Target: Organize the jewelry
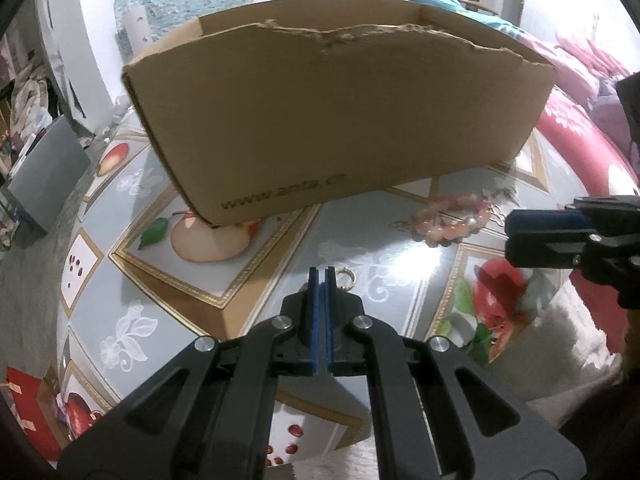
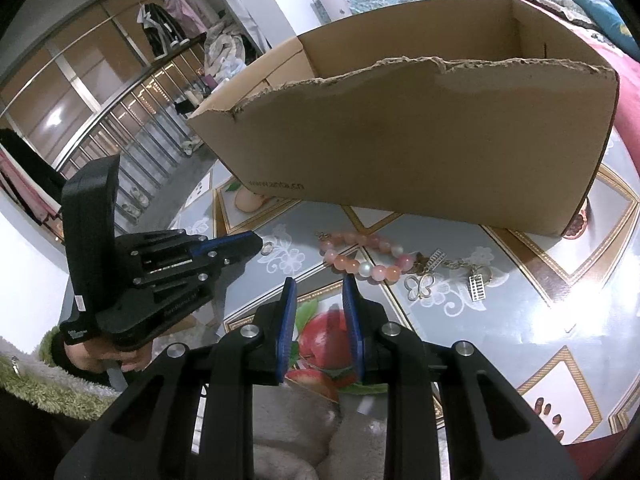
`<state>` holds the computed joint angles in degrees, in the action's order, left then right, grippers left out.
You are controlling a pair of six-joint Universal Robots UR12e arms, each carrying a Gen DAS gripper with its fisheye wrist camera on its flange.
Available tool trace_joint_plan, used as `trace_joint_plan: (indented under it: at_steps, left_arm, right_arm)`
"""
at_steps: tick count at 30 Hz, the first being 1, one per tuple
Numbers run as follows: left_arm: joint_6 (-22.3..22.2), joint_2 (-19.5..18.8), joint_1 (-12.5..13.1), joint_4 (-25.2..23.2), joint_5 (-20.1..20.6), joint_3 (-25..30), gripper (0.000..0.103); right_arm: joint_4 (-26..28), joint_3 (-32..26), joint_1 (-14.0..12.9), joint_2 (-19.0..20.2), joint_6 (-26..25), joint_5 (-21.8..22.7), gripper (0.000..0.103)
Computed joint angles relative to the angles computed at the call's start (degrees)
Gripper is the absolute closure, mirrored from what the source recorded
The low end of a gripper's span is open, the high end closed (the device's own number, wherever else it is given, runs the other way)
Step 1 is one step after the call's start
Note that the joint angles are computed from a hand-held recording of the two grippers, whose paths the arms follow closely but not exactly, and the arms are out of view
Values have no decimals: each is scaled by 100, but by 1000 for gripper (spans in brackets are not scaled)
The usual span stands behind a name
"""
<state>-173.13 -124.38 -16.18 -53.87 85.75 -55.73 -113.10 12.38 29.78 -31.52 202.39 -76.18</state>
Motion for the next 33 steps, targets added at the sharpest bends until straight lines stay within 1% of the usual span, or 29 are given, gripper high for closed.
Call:
trace_joint_plan:
  at_steps: [6,10,13,14,15,16,18,19,21,24,29,33]
  left_arm:
    - [34,-37,-37,-100,-108,80,101]
    - [68,-38,-60,-108,-163,83,101]
    - [136,-20,-48,-63,-288,52,100]
    - [192,-9,-47,-22,-314,31,99]
    - [278,5,-49,34,-326,3,94]
    - [354,1,-66,77,-312,0,86]
    - [574,4,-80,144,-278,-18,78]
    - [730,1,-89,165,-251,-19,77]
    - [963,-27,-96,151,-214,14,77]
    - [1129,-90,-80,54,-224,103,77]
    - [1279,-170,3,-160,-598,260,77]
    - [1422,-213,80,-327,-985,348,84]
  right_arm:
    - [-17,6,7,-4,27,0,79]
    - [-51,32,7,-15,24,-3,79]
    - [-64,60,7,-30,26,-7,79]
    - [-72,68,4,-34,29,2,79]
    - [-81,73,5,-35,35,8,79]
    - [-69,69,4,-33,27,5,79]
    - [-65,59,4,-28,26,11,79]
    - [-68,67,2,-34,22,17,79]
    - [-68,73,2,-41,9,19,79]
    - [-77,93,1,-53,9,14,79]
    - [-72,97,4,-57,50,-5,79]
    - [20,-44,7,12,49,-11,79]
